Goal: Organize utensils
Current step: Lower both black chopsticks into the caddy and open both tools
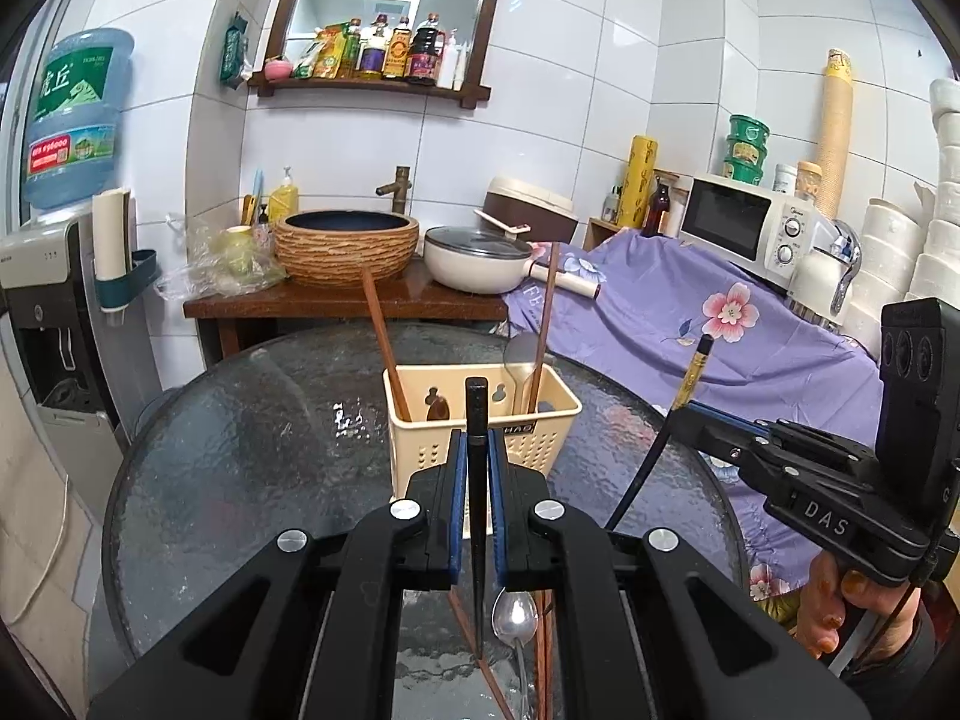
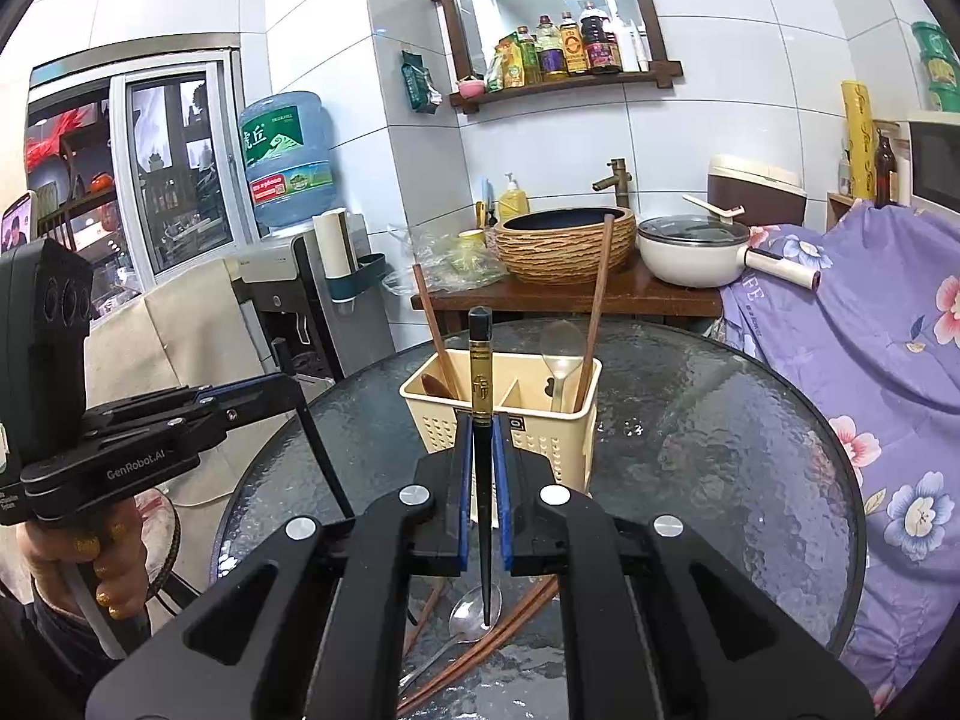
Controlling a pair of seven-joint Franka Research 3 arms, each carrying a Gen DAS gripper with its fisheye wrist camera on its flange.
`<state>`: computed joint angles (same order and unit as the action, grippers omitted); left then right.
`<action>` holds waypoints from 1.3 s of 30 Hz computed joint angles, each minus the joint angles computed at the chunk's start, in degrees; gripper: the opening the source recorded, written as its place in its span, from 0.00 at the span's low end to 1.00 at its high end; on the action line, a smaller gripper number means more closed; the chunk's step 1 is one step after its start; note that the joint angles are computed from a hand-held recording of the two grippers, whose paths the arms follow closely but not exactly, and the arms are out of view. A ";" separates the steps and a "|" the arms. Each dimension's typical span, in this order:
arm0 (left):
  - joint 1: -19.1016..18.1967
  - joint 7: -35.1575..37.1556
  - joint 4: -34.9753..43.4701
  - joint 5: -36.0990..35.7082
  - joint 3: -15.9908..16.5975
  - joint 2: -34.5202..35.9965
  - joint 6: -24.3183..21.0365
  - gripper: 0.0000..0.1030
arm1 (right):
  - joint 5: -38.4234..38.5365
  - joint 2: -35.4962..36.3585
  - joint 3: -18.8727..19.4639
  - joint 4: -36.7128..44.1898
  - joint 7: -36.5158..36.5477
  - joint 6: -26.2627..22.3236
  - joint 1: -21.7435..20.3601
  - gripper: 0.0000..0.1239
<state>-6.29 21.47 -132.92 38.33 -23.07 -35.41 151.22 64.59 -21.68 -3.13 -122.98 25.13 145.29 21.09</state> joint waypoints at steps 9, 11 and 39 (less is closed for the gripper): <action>-0.34 3.60 3.15 -0.49 1.18 1.16 0.48 0.07 | -1.53 1.98 -0.34 4.75 2.08 -3.65 -0.99 0.06; -0.39 5.01 4.74 -0.69 1.54 1.69 0.48 0.07 | -1.71 2.63 -0.41 6.96 2.53 -4.74 -1.17 0.06; 2.40 -5.12 25.84 15.69 3.02 18.98 -9.05 0.07 | -1.95 18.01 6.29 24.58 2.86 11.76 -0.62 0.06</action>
